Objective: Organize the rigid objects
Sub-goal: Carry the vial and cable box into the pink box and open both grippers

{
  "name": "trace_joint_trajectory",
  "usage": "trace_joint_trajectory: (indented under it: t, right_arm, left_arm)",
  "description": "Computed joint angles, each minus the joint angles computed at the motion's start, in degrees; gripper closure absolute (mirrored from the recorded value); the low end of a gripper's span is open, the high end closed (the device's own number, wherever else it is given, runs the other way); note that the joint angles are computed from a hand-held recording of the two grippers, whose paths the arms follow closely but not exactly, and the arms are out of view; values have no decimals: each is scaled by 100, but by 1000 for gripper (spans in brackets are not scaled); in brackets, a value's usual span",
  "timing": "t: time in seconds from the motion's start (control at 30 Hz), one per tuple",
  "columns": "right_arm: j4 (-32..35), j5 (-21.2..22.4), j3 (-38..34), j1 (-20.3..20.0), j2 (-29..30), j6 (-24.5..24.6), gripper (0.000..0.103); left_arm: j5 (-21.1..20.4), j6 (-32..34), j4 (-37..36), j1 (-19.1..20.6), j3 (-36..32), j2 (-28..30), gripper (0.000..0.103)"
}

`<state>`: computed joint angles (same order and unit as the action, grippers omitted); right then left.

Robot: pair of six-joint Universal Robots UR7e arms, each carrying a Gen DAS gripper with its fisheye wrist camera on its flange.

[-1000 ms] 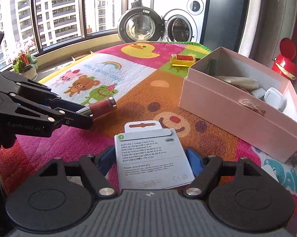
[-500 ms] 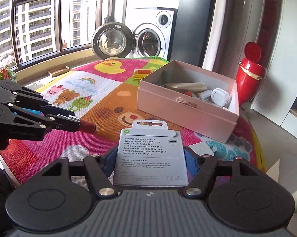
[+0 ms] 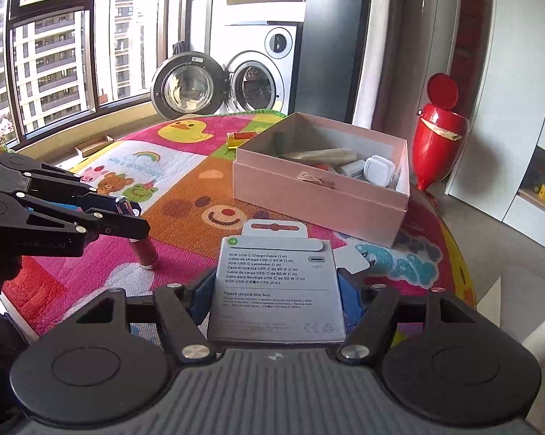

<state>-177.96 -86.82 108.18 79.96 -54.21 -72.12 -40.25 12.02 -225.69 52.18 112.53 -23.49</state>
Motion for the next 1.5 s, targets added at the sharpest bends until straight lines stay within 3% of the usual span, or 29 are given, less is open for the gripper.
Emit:
trace_joint_trajectory:
  t: [0.13,0.27,0.37,0.77,0.87,0.93,1.0,1.1,1.2,1.3,1.5]
  right_arm:
    - [-32,-91,3,-7,41,-6,34]
    - [-41,-200,-6,1,104,-38,34]
    - [-52,-243,2,0,134,-58,34]
    - [-75,-356,-56,-46,198,5,34]
    - [-103,-297,-144,-2,178,74,34]
    - [-79,-15,-289,83,114,32,34]
    - [-486,325,-496,228,188,-7,34]
    - [-773,521,-1154,503,539,214,34]
    - [-494,192,-2042,726,1079,631,34]
    - [-82,-210,-2891,794,1695,893,34]
    - [374,-879,-3837,760,2487,1008,34]
  left_arm:
    - [-192,30,-142,89,-14,58,77]
    - [-314,-577,567,221,20,-107,76]
    - [-425,-766,683,299,27,-114,77]
    - [-410,-259,188,308,-204,92,79]
    - [-614,239,191,281,-379,-90,79]
    - [-761,856,213,235,-681,-242,79]
    - [-877,1459,407,213,-1214,-344,79]
    - [-1217,1894,989,365,-2144,-336,79]
    - [-1403,1514,2029,674,-3202,-135,79]
    - [-1200,1132,3012,978,-4173,283,79]
    - [-1321,489,4349,1388,-4950,667,79]
